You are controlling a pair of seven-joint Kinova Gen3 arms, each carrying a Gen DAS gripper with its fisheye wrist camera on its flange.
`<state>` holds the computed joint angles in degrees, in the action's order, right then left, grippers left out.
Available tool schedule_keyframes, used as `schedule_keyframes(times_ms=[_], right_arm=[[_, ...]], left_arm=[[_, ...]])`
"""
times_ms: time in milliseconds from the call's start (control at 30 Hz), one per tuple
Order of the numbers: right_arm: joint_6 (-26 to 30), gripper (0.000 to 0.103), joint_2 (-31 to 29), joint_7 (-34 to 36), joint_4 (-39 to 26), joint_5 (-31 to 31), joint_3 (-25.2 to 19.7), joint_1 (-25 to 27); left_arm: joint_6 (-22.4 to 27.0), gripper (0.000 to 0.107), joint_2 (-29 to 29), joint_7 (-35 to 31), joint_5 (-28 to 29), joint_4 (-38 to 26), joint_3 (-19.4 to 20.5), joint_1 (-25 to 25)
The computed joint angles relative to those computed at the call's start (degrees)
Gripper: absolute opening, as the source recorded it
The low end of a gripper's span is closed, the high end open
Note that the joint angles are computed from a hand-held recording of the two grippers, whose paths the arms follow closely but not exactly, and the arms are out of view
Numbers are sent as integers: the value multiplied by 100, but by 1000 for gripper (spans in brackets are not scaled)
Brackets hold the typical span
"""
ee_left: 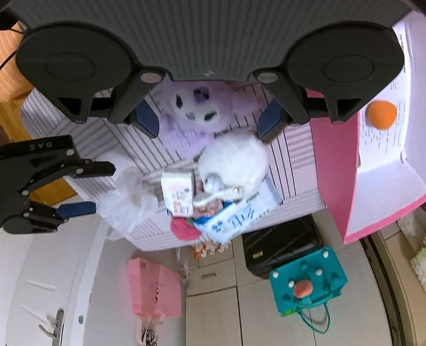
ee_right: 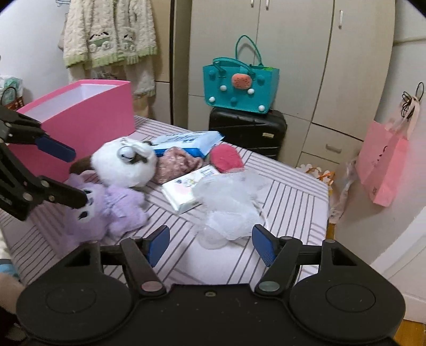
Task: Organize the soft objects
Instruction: 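Grasp the white wet-wipe pack with the left tool while the right tool grasps the mesh puff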
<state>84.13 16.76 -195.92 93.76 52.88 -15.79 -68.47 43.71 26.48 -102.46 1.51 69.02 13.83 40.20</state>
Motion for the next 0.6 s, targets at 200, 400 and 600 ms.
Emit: schedule_keyframes(times_ms=[200,400,600], right_arm=[[41,78,-84,96,50,100,13,55],[-377,84,-223,63,393,132,8,363],[-1192,35,-578,-373,1102,259,-82,652]], left_arm=[[-42,81,101,-100,28,-295,41,28],[-229,80,316,57,21,-511,-34,220],[-587,76,411,-211,373,-376,247,104]])
